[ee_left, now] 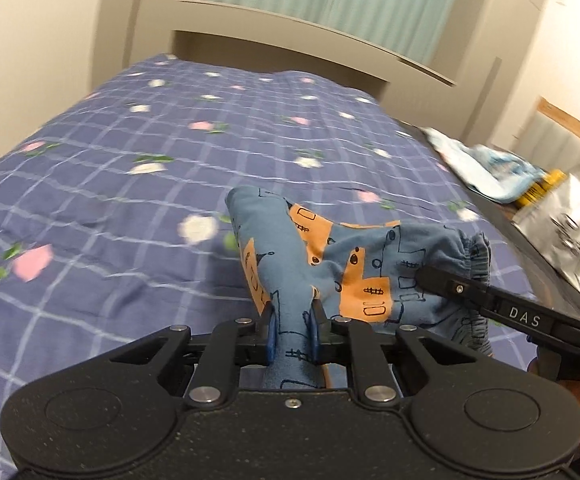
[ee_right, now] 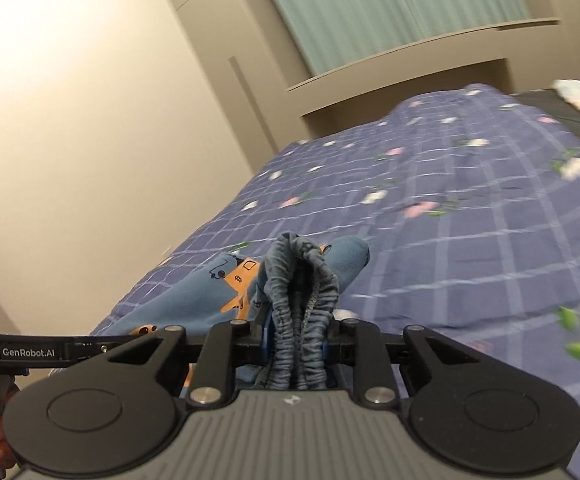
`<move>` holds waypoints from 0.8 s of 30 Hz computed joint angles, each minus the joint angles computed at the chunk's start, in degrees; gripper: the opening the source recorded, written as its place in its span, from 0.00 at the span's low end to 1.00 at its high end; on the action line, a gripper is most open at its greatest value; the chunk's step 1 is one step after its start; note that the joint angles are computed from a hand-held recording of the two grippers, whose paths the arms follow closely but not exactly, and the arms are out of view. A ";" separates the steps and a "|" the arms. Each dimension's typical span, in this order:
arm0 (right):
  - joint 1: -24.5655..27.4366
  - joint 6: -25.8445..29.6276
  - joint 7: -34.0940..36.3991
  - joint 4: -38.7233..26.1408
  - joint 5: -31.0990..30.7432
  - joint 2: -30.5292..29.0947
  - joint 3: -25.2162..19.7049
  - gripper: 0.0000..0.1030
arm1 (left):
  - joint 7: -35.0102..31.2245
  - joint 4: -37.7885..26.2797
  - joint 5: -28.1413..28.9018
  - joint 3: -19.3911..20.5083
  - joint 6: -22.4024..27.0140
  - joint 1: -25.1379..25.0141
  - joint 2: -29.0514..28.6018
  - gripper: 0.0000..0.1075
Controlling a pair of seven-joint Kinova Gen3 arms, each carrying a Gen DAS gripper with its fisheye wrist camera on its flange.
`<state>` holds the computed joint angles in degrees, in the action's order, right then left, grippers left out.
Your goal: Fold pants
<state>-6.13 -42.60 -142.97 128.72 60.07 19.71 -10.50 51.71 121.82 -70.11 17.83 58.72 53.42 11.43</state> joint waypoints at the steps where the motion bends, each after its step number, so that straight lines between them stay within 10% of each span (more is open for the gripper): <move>1: -1.22 1.22 0.25 -1.10 -0.21 0.43 -0.43 0.23 | 1.36 0.88 0.23 -0.11 0.07 0.04 -0.19 0.16; 15: -8.73 18.04 8.76 -5.48 -8.87 2.43 -5.77 0.34 | 12.01 7.03 -0.98 -0.73 -5.40 -1.52 0.72 0.23; 24: -7.98 18.02 17.55 -1.91 -18.87 -1.01 -6.75 0.69 | 8.72 3.61 3.50 0.44 1.15 1.18 0.80 0.65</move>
<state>-14.11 -24.58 -125.42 126.81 41.19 18.69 -17.25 60.43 125.44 -66.62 18.27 59.86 54.59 12.23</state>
